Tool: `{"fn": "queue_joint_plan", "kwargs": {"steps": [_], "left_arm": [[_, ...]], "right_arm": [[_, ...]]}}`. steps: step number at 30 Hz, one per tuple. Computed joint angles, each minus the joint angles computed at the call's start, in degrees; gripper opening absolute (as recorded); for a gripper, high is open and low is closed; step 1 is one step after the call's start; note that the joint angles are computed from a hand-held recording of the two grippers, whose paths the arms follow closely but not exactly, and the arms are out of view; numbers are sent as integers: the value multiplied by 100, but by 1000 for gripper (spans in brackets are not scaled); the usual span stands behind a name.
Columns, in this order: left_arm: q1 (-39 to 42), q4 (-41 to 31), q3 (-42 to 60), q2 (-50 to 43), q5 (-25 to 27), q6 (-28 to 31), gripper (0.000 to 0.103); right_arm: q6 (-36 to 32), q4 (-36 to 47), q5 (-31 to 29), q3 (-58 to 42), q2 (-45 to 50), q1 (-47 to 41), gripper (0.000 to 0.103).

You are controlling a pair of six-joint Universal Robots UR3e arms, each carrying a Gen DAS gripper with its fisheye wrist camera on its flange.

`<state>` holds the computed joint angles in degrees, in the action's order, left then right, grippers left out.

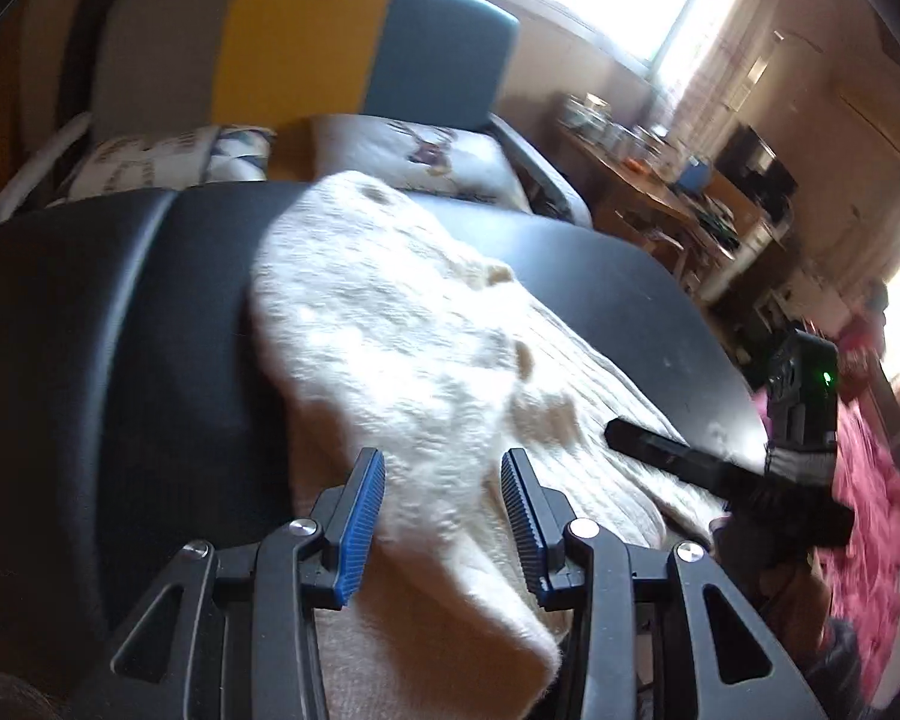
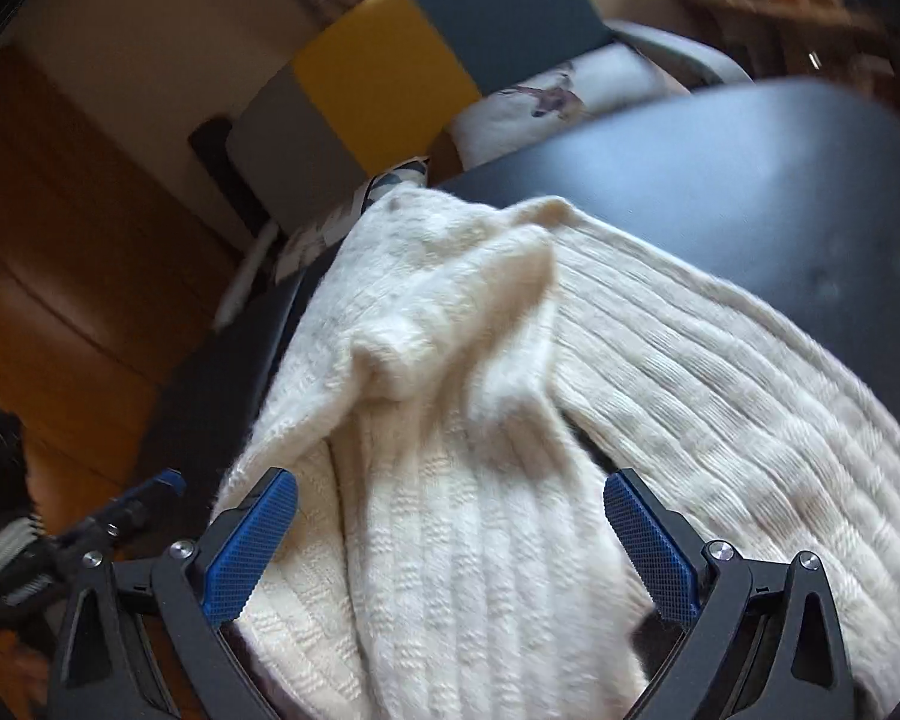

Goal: Fold clothes
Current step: 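Move both open grippers toward the crumpled cream sweater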

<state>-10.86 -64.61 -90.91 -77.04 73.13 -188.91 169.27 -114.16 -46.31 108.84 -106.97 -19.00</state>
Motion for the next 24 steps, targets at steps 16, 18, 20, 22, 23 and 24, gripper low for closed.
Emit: {"fn": "queue_joint_plan", "kwargs": {"steps": [16,18,20,22,23,24], "left_arm": [[-1903,-1834,4150,-3403,572,1500,34],[-2060,-1806,4058,-3458,499,1525,34],[-2254,-1640,3786,-3417,537,1556,34],[-2461,-1373,3409,-3310,622,1580,34],[-2585,-1203,3214,-3262,753,1616,35],[-2746,-1057,3076,-3252,991,1648,35]], "right_arm": [[-811,326,-1206,356,-181,-1268,103],[-1009,479,-1008,462,-269,-1531,103],[-1192,669,-894,470,-342,-1662,103],[-1309,794,-886,432,-358,-1678,103],[-1315,728,-902,462,-340,-1649,103],[-1303,653,-919,478,-313,-1619,103]]}}
